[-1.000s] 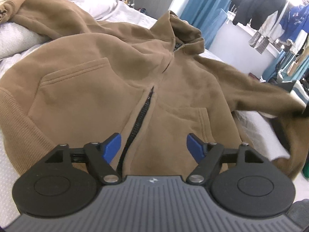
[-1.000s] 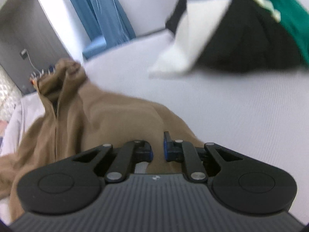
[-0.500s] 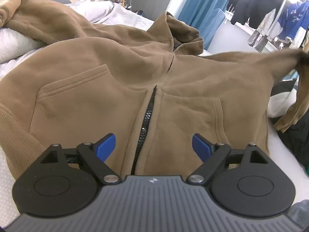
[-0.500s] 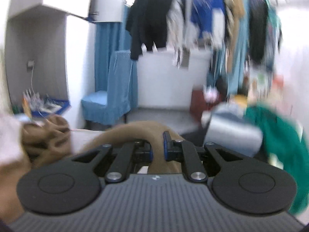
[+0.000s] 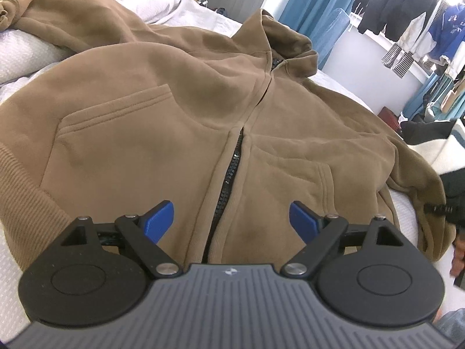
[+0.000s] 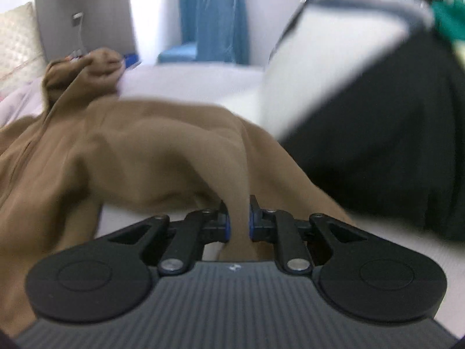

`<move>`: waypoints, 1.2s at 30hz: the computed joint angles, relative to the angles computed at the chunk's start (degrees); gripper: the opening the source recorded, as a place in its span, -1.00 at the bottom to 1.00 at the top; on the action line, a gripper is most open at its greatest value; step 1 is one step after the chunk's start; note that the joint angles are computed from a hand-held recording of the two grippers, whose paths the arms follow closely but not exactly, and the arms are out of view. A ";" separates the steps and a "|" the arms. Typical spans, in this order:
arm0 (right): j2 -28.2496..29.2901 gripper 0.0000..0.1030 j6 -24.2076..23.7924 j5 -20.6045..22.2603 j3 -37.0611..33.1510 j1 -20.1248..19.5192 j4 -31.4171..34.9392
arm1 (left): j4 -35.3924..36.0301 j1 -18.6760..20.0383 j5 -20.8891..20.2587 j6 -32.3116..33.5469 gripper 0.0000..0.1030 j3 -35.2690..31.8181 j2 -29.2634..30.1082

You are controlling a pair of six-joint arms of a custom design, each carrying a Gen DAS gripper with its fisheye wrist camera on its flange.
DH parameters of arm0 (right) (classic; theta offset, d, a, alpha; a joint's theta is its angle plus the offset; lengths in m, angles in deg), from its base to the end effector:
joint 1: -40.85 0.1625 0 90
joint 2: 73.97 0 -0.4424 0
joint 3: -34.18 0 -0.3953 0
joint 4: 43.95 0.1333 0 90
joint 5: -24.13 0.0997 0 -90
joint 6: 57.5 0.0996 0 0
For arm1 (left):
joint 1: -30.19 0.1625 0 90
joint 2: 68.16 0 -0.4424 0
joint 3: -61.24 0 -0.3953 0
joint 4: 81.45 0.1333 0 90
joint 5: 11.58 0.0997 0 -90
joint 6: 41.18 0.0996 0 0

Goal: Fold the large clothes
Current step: 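Grasp the sleeve cuff with the right gripper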

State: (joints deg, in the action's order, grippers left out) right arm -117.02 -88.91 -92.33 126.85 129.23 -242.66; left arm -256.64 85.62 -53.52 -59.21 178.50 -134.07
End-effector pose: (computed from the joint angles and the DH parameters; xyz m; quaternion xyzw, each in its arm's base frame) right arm 0.0689 -0.7093 0.2031 0.1086 -0.8474 0.4036 0.3273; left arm -0.1398 -0.5684 0.2579 0.0084 0.8818 -0.4109 0.2315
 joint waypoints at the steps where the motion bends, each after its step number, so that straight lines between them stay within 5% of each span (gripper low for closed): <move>1: -0.54 -0.68 0.51 0.48 1.73 -0.35 -0.39 | 0.01 -0.06 0.30 -0.27 0.74 0.11 -0.04; 8: -4.50 -0.57 5.61 4.84 7.52 -1.76 -1.18 | 0.98 -0.13 1.61 -2.11 0.74 0.23 -0.19; 10: -7.16 -0.33 8.51 6.80 9.28 -2.14 1.87 | 0.64 -0.34 1.99 -2.35 0.74 0.58 -0.34; 12: -10.58 0.17 11.48 11.02 12.10 -3.20 4.94 | 0.10 -0.36 1.86 -2.17 0.74 0.73 -0.35; 14: -14.05 0.35 11.86 15.29 15.23 -4.22 6.69 | 0.20 -0.33 1.98 -2.02 0.74 0.64 -0.18; 21: -19.97 0.42 9.92 19.80 20.95 -6.84 0.86 | 0.49 -0.50 2.94 -1.78 0.74 0.47 0.41; 27: -16.10 0.45 25.78 16.29 16.77 -10.87 -7.77 | -0.09 -0.66 4.06 -1.94 0.74 0.36 1.13; 31: -12.68 0.42 37.47 23.06 14.09 -14.26 -6.03 | 0.19 -0.93 4.73 -2.61 0.74 0.45 1.23; 33: -11.69 0.40 37.08 25.93 13.88 -14.48 -6.36 | 0.34 -0.98 5.02 -2.75 0.74 0.37 1.36; 35: -10.62 0.37 33.58 23.87 12.89 -12.71 -5.19 | 0.73 -0.95 5.29 -2.73 0.74 0.16 1.59; 36: -10.33 0.10 32.11 22.14 12.42 -11.68 -4.78 | 0.97 -0.86 5.29 -2.67 0.74 -0.02 1.72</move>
State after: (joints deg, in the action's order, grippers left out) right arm -127.35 -56.80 -70.19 139.27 117.55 -247.44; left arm -255.67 84.77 -48.23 -61.88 178.48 -132.35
